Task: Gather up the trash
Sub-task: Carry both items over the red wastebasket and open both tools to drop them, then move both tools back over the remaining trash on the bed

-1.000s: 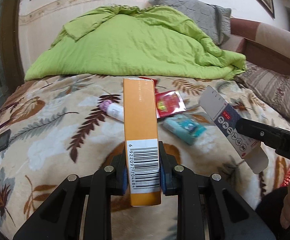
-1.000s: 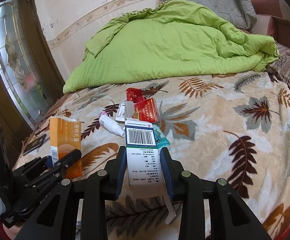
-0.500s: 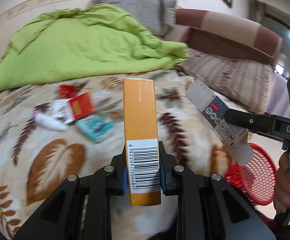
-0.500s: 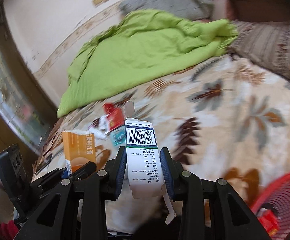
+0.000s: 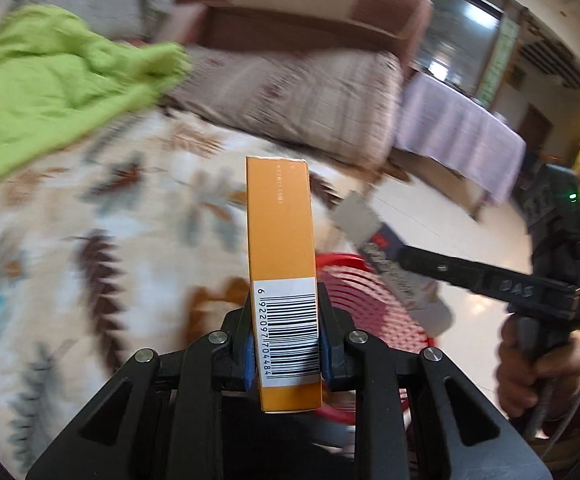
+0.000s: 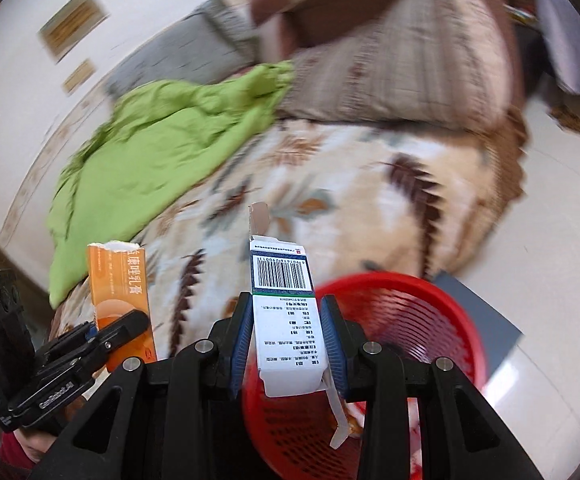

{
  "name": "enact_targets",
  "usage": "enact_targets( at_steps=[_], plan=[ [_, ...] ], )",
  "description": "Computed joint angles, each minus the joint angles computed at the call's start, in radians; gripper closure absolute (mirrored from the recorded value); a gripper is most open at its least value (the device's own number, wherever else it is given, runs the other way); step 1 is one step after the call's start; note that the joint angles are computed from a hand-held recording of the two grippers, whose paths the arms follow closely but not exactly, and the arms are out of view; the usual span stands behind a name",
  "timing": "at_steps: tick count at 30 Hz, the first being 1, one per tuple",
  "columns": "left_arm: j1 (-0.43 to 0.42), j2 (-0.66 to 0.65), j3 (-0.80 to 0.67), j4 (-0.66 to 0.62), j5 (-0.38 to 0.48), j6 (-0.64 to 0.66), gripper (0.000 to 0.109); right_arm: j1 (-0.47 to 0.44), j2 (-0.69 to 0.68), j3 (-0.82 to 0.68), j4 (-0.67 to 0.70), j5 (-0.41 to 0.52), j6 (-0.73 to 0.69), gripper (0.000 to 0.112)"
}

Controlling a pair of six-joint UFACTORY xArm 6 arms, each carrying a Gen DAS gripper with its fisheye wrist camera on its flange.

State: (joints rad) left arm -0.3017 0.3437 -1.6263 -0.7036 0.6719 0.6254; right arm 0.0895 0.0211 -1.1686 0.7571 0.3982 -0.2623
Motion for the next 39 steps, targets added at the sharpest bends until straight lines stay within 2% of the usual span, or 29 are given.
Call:
enact_targets(
  at_steps=[2, 3, 4, 5, 6, 13, 16, 24, 29, 32, 35, 37, 39],
  plan=[
    [-0.013, 0.048, -0.07, -0.012, 0.085, -0.017, 0.086, -0.023, -0.022, 0.035, -0.012, -0.001, 0.03, 0.075],
    [-0.02, 0.068, -0.097, -0.012, 0.114, -0.032, 0.081, -0.03, -0.026, 0.044, -0.023, -0.001, 0.044, 0.073],
    [-0.026, 0.09, -0.127, 0.002, 0.143, -0.051, 0.073, -0.037, -0.03, 0.054, -0.046, -0.003, 0.072, 0.073],
    [-0.031, 0.094, -0.129, 0.015, 0.141, -0.063, 0.056, -0.044, -0.034, 0.064, -0.061, -0.008, 0.095, 0.073],
    [-0.037, 0.089, -0.117, 0.024, 0.12, -0.073, 0.05, -0.052, -0.032, 0.066, -0.085, -0.005, 0.127, 0.071],
    [0.023, 0.041, -0.064, -0.005, 0.068, -0.099, 0.048, -0.049, -0.02, 0.048, -0.098, -0.023, 0.126, 0.069],
    [0.06, 0.019, -0.034, -0.005, 0.028, -0.116, 0.046, -0.025, 0.004, 0.007, -0.051, -0.01, 0.063, 0.069],
    [0.183, -0.089, 0.14, 0.096, -0.117, -0.208, 0.045, 0.086, 0.113, -0.15, 0.054, 0.066, -0.111, 0.069],
    [0.285, -0.152, 0.261, 0.184, -0.206, -0.308, 0.044, 0.162, 0.214, -0.28, 0.03, 0.13, -0.152, 0.069],
    [0.353, -0.17, 0.306, 0.223, -0.225, -0.382, 0.044, 0.21, 0.293, -0.389, 0.02, 0.18, -0.183, 0.066],
    [0.42, -0.178, 0.33, 0.251, -0.231, -0.451, 0.044, 0.254, 0.38, -0.514, -0.014, 0.232, -0.189, 0.058],
    [0.453, -0.181, 0.336, 0.264, -0.238, -0.491, 0.044, 0.287, 0.463, -0.637, -0.059, 0.275, -0.18, 0.049],
    [0.479, -0.183, 0.337, 0.272, -0.243, -0.525, 0.044, 0.321, 0.581, -0.813, -0.12, 0.331, -0.166, 0.048]
  ],
)
